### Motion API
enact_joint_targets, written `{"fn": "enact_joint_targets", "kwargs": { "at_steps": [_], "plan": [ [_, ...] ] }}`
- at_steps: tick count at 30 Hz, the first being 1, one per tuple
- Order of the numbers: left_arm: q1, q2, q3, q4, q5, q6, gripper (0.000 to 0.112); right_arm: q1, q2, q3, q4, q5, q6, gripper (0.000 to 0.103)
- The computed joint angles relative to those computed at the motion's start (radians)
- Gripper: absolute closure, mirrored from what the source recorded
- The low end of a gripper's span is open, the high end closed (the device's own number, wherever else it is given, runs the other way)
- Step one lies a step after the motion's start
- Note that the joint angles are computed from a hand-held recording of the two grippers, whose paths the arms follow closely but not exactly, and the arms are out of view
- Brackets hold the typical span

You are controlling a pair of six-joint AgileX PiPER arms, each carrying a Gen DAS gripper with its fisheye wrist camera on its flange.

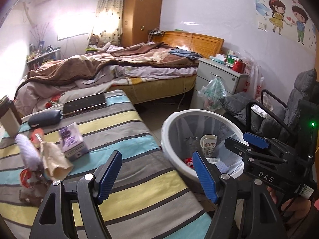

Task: Collect trash
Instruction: 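Move both open tools back toward the remaining trash on the bed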

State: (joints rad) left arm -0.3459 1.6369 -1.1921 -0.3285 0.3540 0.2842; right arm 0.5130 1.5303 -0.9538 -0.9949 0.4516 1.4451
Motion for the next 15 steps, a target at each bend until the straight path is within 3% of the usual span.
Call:
{"fn": "enact_joint_targets", "kwargs": {
  "at_steps": [5,15],
  "plan": [
    [0.052,-0.051,0.060,0.025,-0.023,-0.013,0.039,0.046,0.020,-0.024,-0.034,0.005,0.034,0.039],
    [0.230,-0.152,0.203,-0.150,-0.046,0.182,0.039,0.128,0.080,-0.100,-0.015,0.014,0.001,0.039]
  ]
}}
